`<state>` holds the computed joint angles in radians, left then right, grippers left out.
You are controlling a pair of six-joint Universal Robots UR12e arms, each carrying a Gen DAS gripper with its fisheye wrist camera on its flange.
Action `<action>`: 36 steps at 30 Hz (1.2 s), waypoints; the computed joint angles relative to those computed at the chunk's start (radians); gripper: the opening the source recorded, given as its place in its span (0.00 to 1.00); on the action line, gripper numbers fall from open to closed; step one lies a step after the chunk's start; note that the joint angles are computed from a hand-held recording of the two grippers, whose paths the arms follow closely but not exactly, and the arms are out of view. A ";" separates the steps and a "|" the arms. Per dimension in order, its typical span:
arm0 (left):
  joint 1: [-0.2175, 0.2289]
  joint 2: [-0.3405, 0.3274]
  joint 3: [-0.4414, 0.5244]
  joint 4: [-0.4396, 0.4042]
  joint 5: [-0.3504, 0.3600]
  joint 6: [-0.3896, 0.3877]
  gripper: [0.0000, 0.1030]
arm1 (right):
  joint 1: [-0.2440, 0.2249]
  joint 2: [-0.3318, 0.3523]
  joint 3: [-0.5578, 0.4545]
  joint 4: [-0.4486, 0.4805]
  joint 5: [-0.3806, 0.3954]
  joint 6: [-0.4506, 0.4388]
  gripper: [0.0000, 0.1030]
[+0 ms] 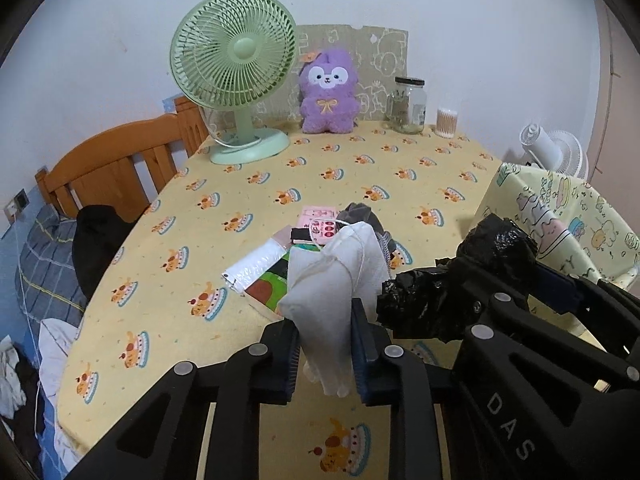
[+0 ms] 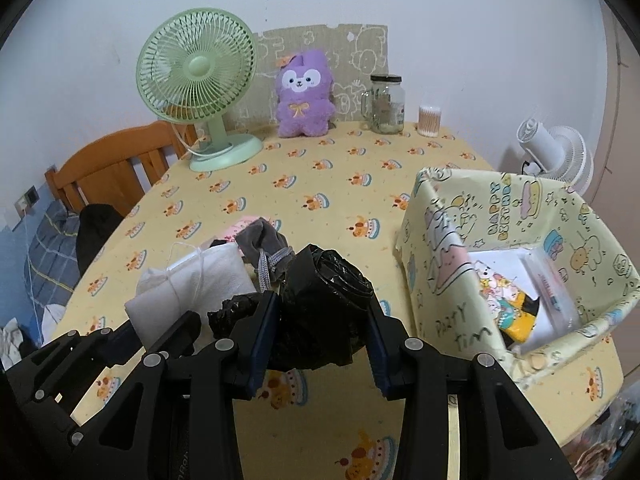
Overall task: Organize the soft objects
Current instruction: 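Grasp the white towel with the left tool while the right tool lifts the umbrella, then carry the towel and umbrella over the gift box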
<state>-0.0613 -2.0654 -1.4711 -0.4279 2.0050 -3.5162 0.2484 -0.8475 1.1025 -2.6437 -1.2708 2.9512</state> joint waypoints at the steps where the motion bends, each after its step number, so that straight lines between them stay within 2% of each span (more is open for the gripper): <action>1: -0.002 0.003 0.000 -0.002 0.008 -0.002 0.20 | -0.001 -0.003 0.000 0.004 0.004 0.002 0.44; 10: -0.020 0.028 -0.001 0.036 0.078 0.005 0.20 | -0.010 -0.039 0.024 -0.045 0.054 0.015 0.44; 19: -0.030 0.045 0.002 0.074 0.100 0.017 0.20 | -0.014 -0.068 0.035 -0.090 0.070 0.009 0.44; 30: -0.042 0.037 0.026 0.100 0.125 0.026 0.20 | -0.027 -0.071 0.017 -0.084 0.107 -0.005 0.44; 36: -0.044 0.022 0.049 0.102 0.105 0.018 0.20 | -0.035 -0.059 -0.010 -0.063 0.119 -0.023 0.44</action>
<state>-0.1049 -2.0433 -1.4221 -0.3258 2.1098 -3.4986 0.2133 -0.9069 1.0930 -2.7064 -1.1519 2.9281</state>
